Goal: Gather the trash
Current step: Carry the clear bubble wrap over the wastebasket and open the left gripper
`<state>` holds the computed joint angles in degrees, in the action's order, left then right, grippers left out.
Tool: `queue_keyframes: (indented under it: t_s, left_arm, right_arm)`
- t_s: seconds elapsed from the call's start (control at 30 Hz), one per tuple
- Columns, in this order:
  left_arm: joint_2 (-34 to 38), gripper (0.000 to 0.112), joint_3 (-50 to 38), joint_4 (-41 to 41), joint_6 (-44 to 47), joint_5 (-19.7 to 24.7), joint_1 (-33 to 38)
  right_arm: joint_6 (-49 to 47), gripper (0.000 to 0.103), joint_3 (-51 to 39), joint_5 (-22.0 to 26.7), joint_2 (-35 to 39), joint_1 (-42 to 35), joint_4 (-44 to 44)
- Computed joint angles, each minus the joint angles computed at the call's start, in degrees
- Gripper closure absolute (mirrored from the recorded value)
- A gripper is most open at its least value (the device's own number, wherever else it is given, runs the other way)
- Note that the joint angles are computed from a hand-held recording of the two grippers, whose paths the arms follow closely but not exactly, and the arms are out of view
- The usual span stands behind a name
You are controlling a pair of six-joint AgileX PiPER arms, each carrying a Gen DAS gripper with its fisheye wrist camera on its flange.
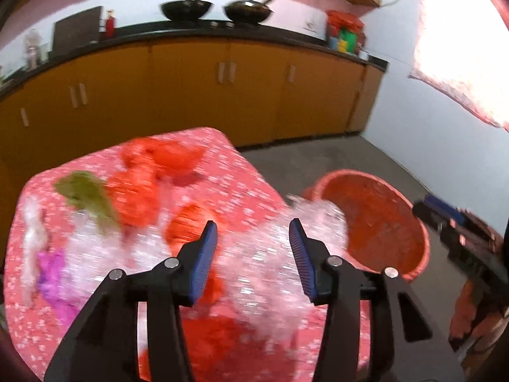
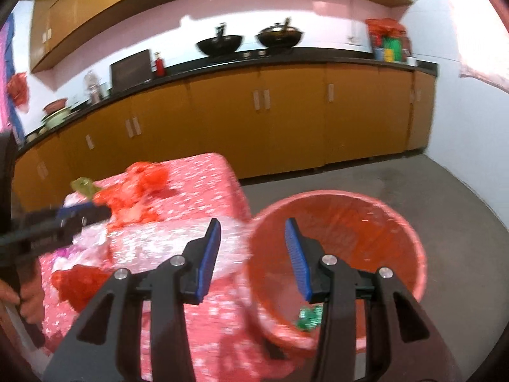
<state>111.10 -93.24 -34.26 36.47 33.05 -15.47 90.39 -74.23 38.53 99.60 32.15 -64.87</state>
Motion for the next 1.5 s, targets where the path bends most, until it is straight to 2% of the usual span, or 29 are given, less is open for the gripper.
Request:
queue_keyframes:
  t_s: [0.23, 0.4, 0.57, 0.67, 0.73, 0.8, 1.07, 1.5]
  left_arm:
    - [-3.8, 0.06, 10.0, 1.9, 1.0, -5.3, -3.2]
    - [-4.1, 0.06, 12.9, 4.8, -2.3, -4.5, -3.2]
    - [-2.2, 0.06, 12.2, 6.4, -5.2, -2.8, -4.2]
    - [0.5, 0.076, 9.9, 7.9, -7.7, -0.9, -4.9]
    - [2.7, 0.099, 7.6, 9.0, -9.5, 1.0, -5.3]
    - [4.6, 0.106, 4.9, 8.9, -10.1, 2.8, -5.7]
    - [5.1, 0.11, -0.3, 3.7, -5.3, 3.2, -8.6]
    - [11.5, 0.11, -18.6, -0.4, -7.2, 8.1, -16.4]
  right_arm:
    - [4.2, 0.061, 8.4, 0.3, -6.4, -3.0, -2.7]
    - [6.1, 0.061, 10.9, 0.2, -8.2, -3.7, -4.1]
    - [7.3, 0.061, 11.8, 1.0, -8.7, -2.5, -5.5]
    - [8.0, 0.061, 12.2, 1.3, -8.9, -2.1, -6.0]
    - [8.4, 0.061, 12.5, 1.5, -9.1, -2.1, -6.5]
    - [8.6, 0.062, 12.9, 1.3, -9.4, -2.4, -6.7]
    - [9.2, 0.062, 14.1, 1.0, -10.1, -3.6, -7.5]
    - [10.7, 0.062, 18.8, 2.3, -14.5, -5.8, -8.0]
